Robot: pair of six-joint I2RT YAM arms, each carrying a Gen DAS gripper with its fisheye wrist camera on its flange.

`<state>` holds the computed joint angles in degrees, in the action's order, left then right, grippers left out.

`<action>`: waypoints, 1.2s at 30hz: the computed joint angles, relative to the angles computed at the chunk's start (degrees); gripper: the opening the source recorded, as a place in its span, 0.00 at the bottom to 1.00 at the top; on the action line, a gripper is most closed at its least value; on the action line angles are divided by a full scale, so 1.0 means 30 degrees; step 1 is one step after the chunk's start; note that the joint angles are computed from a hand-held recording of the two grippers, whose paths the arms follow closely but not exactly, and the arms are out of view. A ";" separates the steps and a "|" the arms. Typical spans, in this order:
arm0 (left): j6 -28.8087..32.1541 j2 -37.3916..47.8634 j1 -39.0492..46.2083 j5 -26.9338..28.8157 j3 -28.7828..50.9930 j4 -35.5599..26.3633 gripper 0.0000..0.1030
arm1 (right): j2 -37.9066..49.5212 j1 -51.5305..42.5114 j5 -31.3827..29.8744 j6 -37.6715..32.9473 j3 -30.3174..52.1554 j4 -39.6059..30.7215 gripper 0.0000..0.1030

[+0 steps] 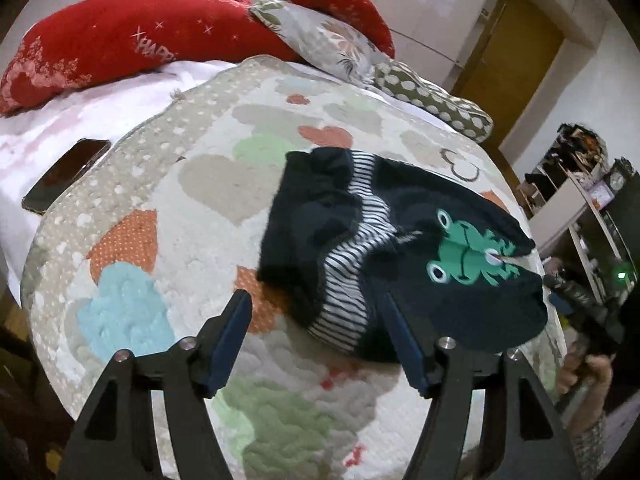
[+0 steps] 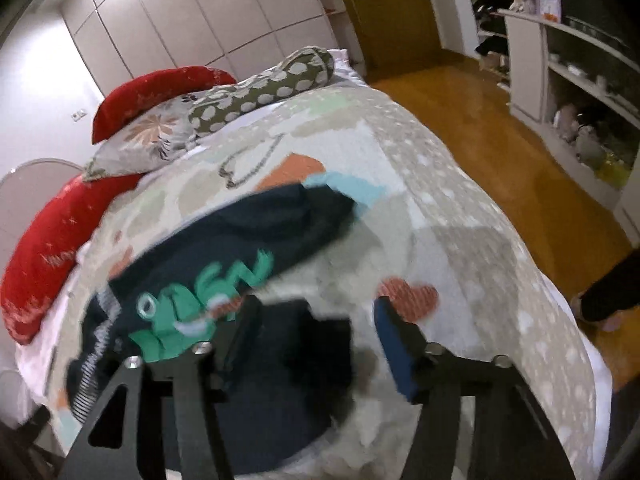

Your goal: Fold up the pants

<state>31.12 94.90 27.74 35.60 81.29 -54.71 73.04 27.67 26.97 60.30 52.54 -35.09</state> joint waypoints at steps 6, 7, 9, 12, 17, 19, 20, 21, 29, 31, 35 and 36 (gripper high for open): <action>0.0087 -0.0849 -0.0109 -0.0042 -0.0355 -0.0630 0.65 | -0.0354 -0.0797 -0.2854 0.0297 -0.2314 0.2435 0.13; 0.0046 -0.0879 -0.0142 -0.0048 -0.0367 -0.0680 0.65 | -0.0837 -0.0869 -0.2802 0.0567 -0.2700 0.2688 0.12; -0.0030 -0.0990 -0.0231 -0.0175 -0.0514 -0.0603 0.65 | -0.1400 -0.0832 -0.2159 0.0957 -0.2850 0.2249 0.12; -0.0067 -0.1106 -0.0456 -0.0380 -0.0764 -0.0602 0.65 | -0.1418 -0.0646 -0.1362 0.1600 -0.2668 0.0930 0.13; 0.0142 -0.1759 -0.0852 -0.0772 -0.1493 -0.0302 0.65 | -0.2043 -0.0530 -0.0653 0.4037 -0.2478 -0.1136 0.42; 0.0159 -0.2038 -0.0958 -0.0844 -0.1823 -0.0050 0.65 | -0.2075 0.0766 0.1285 0.5060 -0.1460 -0.2830 0.42; 0.0176 -0.2156 -0.0980 -0.0820 -0.1957 -0.0022 0.66 | -0.1887 0.1641 0.2423 0.5434 -0.0667 -0.3885 0.42; 0.0243 -0.2222 -0.0974 -0.0774 -0.2039 -0.0063 0.66 | -0.1458 0.2871 0.3696 0.5866 0.0436 -0.5151 0.43; 0.0990 -0.5335 -0.0654 -0.1099 -0.3974 0.1182 0.74 | 0.0956 0.6919 0.3921 0.6136 0.2711 -0.5181 0.52; 0.0939 -0.6512 -0.0461 -0.1119 -0.4755 0.2100 0.76 | 0.1992 0.7748 0.3983 0.6546 0.3218 -0.5515 0.52; 0.1014 -0.8005 -0.0269 -0.1268 -0.5617 0.3129 0.78 | 0.3907 0.9163 0.4064 0.6802 0.4691 -0.6507 0.52; 0.1022 -0.8246 -0.0232 -0.1289 -0.5728 0.3245 0.79 | 0.4174 0.9395 0.4108 0.6890 0.4937 -0.6690 0.53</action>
